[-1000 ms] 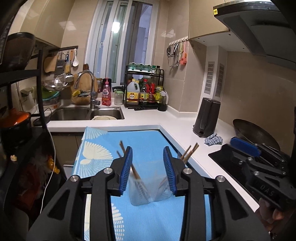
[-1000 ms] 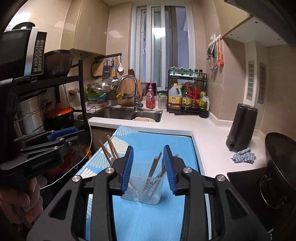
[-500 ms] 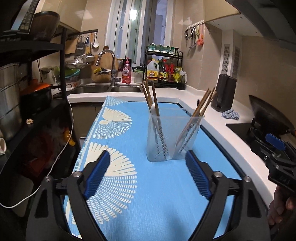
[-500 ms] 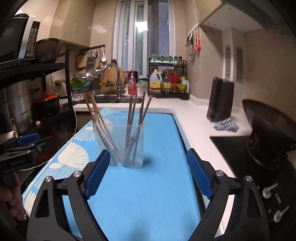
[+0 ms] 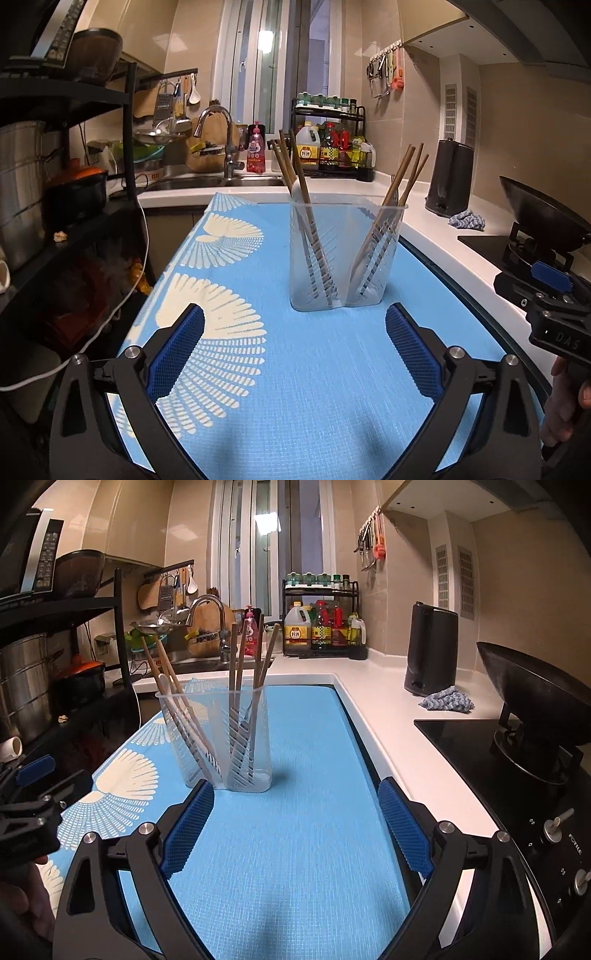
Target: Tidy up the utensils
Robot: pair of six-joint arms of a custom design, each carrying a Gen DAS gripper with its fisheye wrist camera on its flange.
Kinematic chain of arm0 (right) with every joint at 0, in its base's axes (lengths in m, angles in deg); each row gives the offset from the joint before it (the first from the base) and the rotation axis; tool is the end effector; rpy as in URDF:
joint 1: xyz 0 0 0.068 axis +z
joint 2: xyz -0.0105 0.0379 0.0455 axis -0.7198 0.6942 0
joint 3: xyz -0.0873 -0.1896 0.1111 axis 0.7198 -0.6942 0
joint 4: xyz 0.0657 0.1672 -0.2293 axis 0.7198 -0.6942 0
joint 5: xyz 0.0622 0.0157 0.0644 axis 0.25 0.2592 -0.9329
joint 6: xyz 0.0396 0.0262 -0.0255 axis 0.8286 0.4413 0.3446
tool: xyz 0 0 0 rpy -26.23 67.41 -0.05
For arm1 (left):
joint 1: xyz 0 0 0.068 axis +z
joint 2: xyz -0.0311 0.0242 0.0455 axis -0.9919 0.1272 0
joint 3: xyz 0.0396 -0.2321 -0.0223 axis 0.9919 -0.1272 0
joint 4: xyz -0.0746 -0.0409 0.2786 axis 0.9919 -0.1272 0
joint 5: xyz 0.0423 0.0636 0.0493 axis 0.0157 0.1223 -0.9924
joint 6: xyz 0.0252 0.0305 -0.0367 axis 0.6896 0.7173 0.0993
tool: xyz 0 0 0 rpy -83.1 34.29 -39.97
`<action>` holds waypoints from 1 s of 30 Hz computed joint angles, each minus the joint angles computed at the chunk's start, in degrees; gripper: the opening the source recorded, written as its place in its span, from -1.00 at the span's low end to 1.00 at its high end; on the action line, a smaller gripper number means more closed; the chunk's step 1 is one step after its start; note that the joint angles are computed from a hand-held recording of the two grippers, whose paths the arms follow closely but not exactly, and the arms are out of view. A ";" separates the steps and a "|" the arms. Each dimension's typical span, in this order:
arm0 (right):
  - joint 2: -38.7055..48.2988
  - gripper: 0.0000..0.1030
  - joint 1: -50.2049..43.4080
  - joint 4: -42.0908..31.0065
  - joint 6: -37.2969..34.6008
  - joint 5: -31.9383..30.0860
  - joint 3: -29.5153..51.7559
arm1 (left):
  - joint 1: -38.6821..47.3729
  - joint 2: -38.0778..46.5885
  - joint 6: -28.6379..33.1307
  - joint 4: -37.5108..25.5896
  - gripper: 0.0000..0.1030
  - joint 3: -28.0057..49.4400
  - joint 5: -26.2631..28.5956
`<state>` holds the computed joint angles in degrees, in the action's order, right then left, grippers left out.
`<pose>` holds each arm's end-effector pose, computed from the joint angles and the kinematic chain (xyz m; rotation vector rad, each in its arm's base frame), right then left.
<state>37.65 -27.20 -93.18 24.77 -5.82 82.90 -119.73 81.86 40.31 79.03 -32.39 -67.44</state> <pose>0.2944 0.0932 0.2291 -0.0722 2.0298 0.0982 0.2768 -0.1857 0.2151 -0.0227 1.9872 -0.0752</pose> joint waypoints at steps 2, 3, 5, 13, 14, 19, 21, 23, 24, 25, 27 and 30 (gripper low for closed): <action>0.16 0.73 -0.15 0.00 0.39 -0.44 -0.02 | 0.10 1.00 -1.30 0.90 0.85 -0.14 0.10; 0.17 0.73 0.24 0.19 0.25 0.25 -0.05 | -0.04 1.32 -1.42 1.42 0.85 -0.36 -0.33; 0.09 0.74 0.57 0.63 -0.09 1.06 -0.31 | -0.21 1.87 -1.88 1.61 0.85 -0.19 -0.85; 0.44 0.74 1.00 0.74 0.11 1.45 -0.36 | -0.76 1.12 -1.28 1.31 0.85 -0.18 -2.21; 0.45 0.75 1.04 0.66 0.05 1.55 -0.34 | -0.68 1.00 -1.52 0.97 0.85 -0.10 -2.23; 0.20 0.76 1.37 0.91 -0.06 2.08 -0.59 | -0.90 0.00 -1.20 0.22 0.85 -0.23 -2.87; 0.09 0.76 1.40 0.83 0.09 2.18 -0.66 | -0.82 -0.01 -1.39 -0.21 0.85 -0.10 -2.57; 0.11 0.76 1.48 0.84 -0.02 2.29 -0.64 | -0.90 -0.17 -1.58 -0.20 0.85 -0.34 -2.69; 0.09 0.76 1.55 0.88 -0.13 2.40 -0.67 | -0.98 -0.15 -1.62 -0.16 0.85 -0.43 -2.77; 0.01 0.76 1.61 0.89 -0.25 2.50 -0.70 | -0.94 -0.15 -1.59 -0.24 0.85 -0.38 -2.67; 0.01 0.76 1.70 0.95 -0.32 2.62 -0.70 | -1.00 -0.21 -1.44 -0.08 0.85 -0.58 -2.46; 0.01 0.77 1.72 0.88 -0.25 2.65 -0.69 | -0.87 -0.20 -1.39 0.25 0.85 -0.82 -2.20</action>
